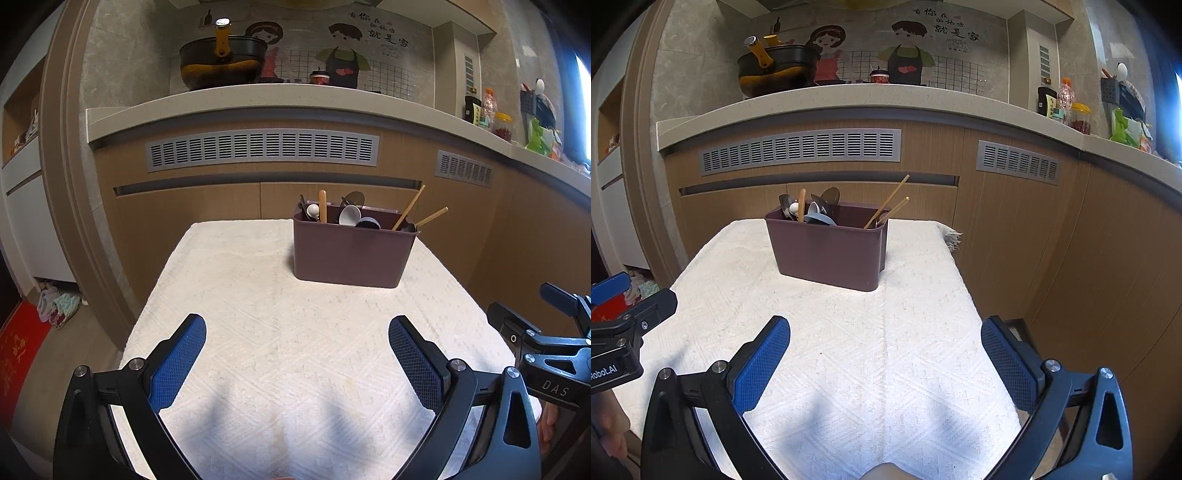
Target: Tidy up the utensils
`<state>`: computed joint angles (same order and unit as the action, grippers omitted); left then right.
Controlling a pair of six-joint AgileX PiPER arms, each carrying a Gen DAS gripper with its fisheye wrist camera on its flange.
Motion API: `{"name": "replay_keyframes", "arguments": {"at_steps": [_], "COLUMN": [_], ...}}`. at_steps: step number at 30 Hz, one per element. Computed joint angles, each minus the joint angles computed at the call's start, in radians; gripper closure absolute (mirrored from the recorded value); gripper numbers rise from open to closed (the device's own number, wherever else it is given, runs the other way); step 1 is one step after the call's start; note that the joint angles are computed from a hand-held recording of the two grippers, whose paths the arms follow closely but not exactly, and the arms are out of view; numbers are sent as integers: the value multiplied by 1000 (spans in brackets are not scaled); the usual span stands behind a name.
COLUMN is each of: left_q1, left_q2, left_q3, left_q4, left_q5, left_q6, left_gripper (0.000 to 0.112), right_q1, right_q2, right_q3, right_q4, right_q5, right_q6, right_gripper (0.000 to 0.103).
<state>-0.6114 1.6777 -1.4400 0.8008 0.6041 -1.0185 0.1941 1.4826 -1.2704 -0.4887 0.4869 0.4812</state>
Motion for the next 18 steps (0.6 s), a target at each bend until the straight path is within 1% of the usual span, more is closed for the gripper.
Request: {"name": "replay_keyframes", "arguments": {"at_steps": [18], "left_q1": [-4], "left_q2": [6], "left_q3": [3], "left_q4": [4], "left_q5": [0], "left_q6": [-4], "left_gripper": [13], "right_q1": [3], "right_q2": [4], "right_q3": [-1], "right_q4": [-6], "right_q5": [0], "right_q6": [4], "right_gripper": [0]}}
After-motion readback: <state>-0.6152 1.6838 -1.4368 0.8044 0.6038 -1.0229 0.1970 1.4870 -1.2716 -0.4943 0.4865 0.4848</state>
